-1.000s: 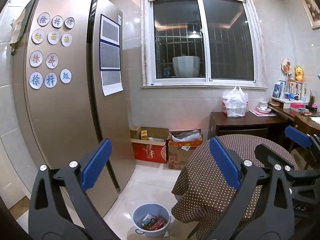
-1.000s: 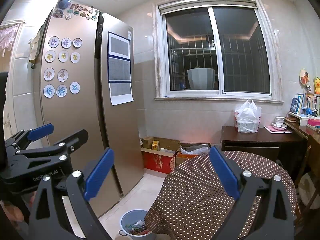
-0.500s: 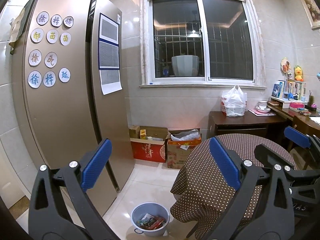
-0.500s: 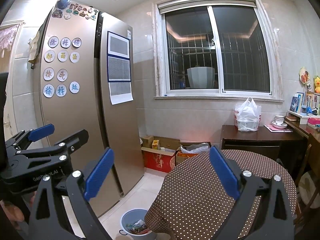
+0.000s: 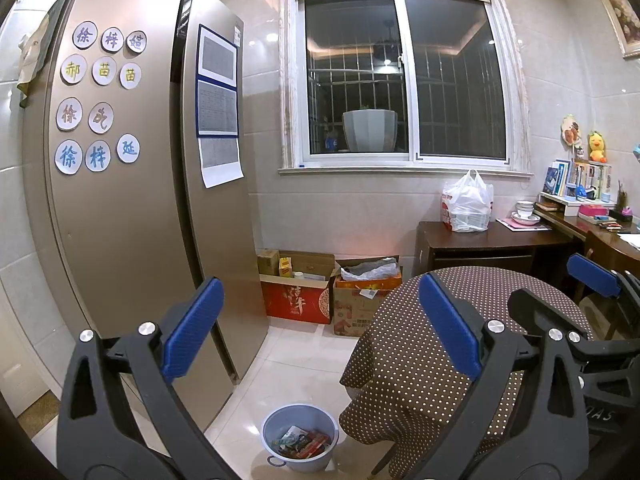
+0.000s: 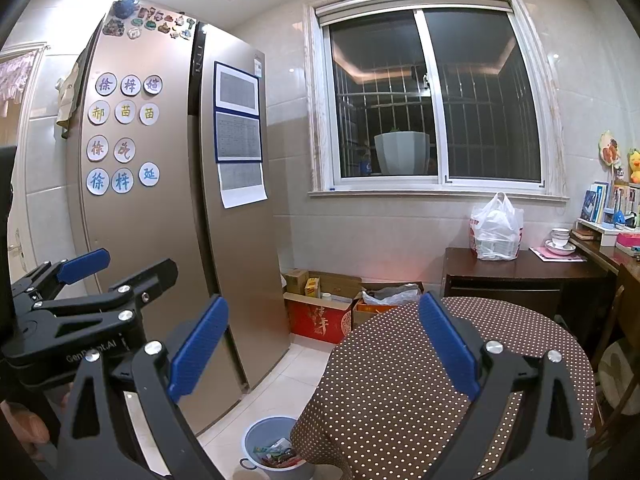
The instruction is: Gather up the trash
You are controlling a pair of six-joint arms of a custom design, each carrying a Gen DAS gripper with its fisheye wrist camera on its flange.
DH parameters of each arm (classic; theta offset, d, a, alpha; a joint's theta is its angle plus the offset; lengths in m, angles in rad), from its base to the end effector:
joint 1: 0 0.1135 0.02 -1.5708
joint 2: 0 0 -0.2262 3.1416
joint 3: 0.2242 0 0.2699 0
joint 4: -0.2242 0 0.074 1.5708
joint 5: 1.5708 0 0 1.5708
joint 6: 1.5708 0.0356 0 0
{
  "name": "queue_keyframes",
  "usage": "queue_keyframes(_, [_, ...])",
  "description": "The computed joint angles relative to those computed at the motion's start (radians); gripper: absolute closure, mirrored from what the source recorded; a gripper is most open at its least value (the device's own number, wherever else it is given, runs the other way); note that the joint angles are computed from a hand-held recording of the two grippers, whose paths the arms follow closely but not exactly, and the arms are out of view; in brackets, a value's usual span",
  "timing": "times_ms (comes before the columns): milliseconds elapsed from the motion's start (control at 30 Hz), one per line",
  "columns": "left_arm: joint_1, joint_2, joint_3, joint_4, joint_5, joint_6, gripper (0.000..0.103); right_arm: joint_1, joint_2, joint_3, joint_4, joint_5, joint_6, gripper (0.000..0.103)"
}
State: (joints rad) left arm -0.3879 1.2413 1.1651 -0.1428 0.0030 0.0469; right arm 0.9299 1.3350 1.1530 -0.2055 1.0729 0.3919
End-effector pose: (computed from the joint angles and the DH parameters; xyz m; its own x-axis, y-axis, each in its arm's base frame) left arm 0.2969 -0.1214 0.3435 -0.1830 0.1254 -0.9751 0.3900 0.9197 0.0451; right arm 0.2170 0.2387 0.3104 -0.1692 0.0782 -0.9825 0.1820 0.9822 0.0468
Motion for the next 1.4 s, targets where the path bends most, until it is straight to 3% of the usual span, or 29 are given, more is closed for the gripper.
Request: queue_keyframes(1400, [0.003,0.003,-0.002,0.003,0.005,0.002,0.007,0.005,0.033,0.020,-0.005,-0.002,0.018,0.009])
